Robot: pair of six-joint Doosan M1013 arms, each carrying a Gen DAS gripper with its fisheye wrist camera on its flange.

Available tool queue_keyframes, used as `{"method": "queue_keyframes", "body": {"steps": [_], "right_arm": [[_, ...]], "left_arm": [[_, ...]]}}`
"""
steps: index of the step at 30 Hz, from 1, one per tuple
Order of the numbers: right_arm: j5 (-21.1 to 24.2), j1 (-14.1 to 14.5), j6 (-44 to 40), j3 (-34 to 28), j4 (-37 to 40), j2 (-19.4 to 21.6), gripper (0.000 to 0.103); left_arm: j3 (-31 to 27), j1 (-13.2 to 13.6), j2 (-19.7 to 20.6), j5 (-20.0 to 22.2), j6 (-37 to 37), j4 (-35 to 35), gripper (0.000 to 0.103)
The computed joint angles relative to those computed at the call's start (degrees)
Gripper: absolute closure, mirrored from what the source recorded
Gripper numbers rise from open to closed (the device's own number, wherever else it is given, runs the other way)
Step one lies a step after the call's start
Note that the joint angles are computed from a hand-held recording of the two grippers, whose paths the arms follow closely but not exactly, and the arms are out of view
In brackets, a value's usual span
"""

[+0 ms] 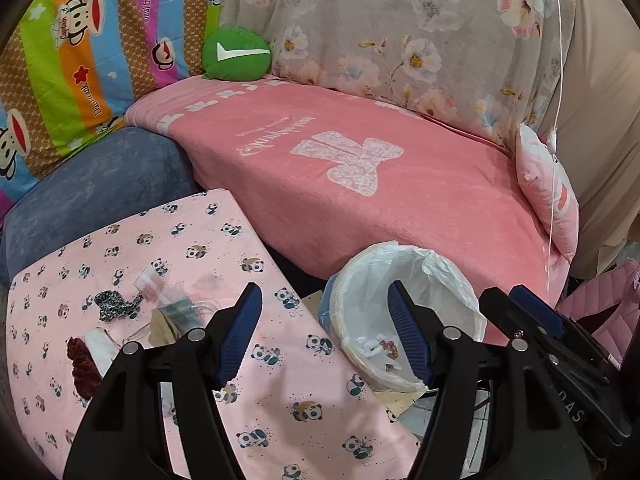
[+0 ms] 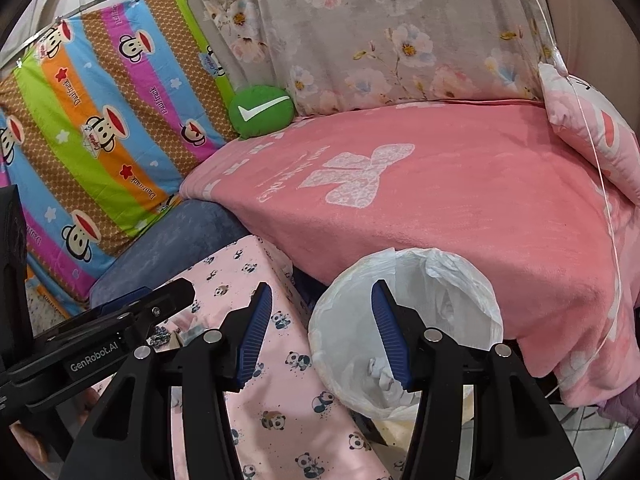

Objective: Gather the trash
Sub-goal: 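Move both open tools back over the remaining items on the table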

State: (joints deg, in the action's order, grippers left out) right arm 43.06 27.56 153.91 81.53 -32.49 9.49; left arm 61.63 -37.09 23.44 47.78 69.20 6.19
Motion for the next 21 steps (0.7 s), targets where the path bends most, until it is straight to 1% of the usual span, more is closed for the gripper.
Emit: {"method": "queue_keyframes", "body": {"steps": [4,8,11,13,16,21], "right_arm": [[0.2,1.0,-1.9,-1.2,1.2,0.9,0.050],[0.4,1.9,-3.7,-2.6,2.4,2.0,0.049],[0.7,2.7,-5.4,-3.8,3.7,3.0,0.049],[0.9,3.2,-6.7,-4.7,4.9,3.9,0.049],[1.3,4.0,-8.8,-6.1,6.8,5.2,0.049],[2.1,5.3,-12.2,-8.6,9.6,7.5,0.049]], "left_arm": [[1.8,0.8,-1.1,-0.8,-2.2,1.4,0.033],[3.8,1.9,-2.2,-1.5,-4.2,2.4,0.032],[4.8,2.8,-2.8,-1.1,-5.9,3.4,0.030],[5.8,3.3,-3.2,-0.9,-7.6,4.4,0.023],[7.5,4.5,-4.1,-1.1,-9.8,5.3,0.018],[10.3,6.8,-5.3,-0.5,-12.9,6.4,0.017]]}}
